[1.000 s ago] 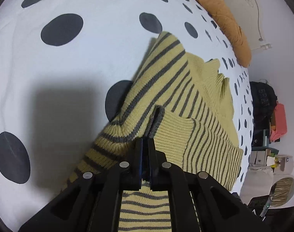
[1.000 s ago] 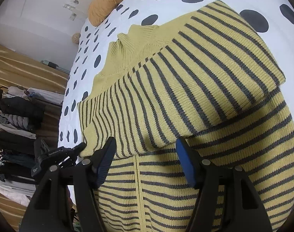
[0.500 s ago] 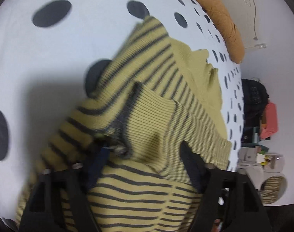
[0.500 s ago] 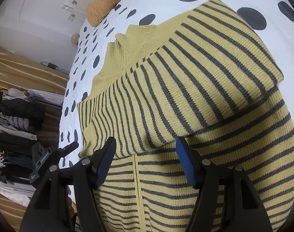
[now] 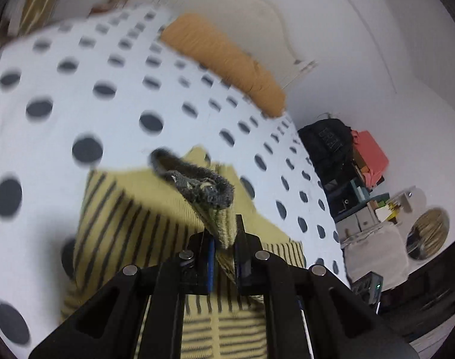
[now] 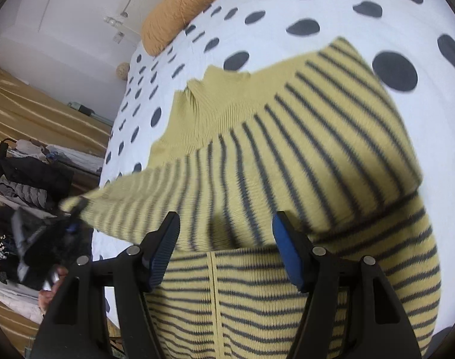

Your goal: Fold large clothes

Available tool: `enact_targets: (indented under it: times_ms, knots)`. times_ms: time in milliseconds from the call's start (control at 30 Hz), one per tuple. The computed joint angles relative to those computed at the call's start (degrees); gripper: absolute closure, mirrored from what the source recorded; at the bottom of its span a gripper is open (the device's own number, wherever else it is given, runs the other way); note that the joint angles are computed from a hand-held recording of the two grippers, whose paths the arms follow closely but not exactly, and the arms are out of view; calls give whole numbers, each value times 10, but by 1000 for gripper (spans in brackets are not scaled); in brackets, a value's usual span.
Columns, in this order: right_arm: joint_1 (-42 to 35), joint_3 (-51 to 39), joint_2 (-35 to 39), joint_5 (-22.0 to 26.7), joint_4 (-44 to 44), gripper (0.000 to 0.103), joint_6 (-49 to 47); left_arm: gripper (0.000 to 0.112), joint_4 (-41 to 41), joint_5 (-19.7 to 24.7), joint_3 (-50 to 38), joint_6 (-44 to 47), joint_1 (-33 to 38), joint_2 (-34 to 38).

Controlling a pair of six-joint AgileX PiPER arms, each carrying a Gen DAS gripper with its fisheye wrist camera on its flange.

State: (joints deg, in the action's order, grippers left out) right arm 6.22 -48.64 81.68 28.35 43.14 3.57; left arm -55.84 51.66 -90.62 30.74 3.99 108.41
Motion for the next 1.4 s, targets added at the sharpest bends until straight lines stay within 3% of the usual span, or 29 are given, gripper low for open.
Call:
enact_targets:
  times_ms: [67, 200, 333, 400, 433, 500, 600, 700, 733, 833, 1000, 1067, 1133, 1267, 1400]
  knots:
    - [-7, -12, 6, -7, -19, 38, 11, 103, 30, 2, -22, -23, 3, 25]
    - [-22, -40, 43, 0, -113, 38, 82, 103, 187, 26, -51, -177, -1, 152]
    - [-58, -61, 55, 24, -188, 38, 125, 101, 107, -6, 32, -106, 27, 146]
    - [-87, -80, 54, 30, -229, 37, 147, 101, 136, -1, 13, -127, 19, 149]
    - [-94, -94, 63, 38, -260, 30, 170, 100, 143, 0, 10, -132, 16, 148]
    - [-113, -140, 103, 64, -319, 26, 208, 100, 152, 0, 2, -140, 12, 149]
    - [-137, -208, 184, 108, -279, 27, 151, 100, 145, 5, -8, -147, 15, 155]
    - [-132, -253, 242, 136, -273, 41, 125, 100, 137, -5, 5, -140, 25, 148]
    - [-125, -264, 252, 139, -297, 52, 129, 100, 135, -3, 15, -131, 33, 141]
    - [-138, -260, 247, 136, -297, 71, 119, 100, 140, 2, 10, -128, 39, 152]
    - [-135, -288, 265, 166, -338, 72, 147, 99, 157, 3, 24, -155, 46, 124]
    - [-115, -286, 235, 176, -389, 72, 197, 102, 212, -25, 57, -185, 45, 61]
    - [-90, -256, 180, 156, -431, 71, 227, 102, 246, -45, 68, -197, 39, 20]
    - [-52, -230, 137, 138, -362, 71, 174, 99, 243, -15, 10, -193, -4, 35]
    - [2, -243, 174, 130, -307, 71, 157, 98, 308, -12, -44, -224, -78, 94]
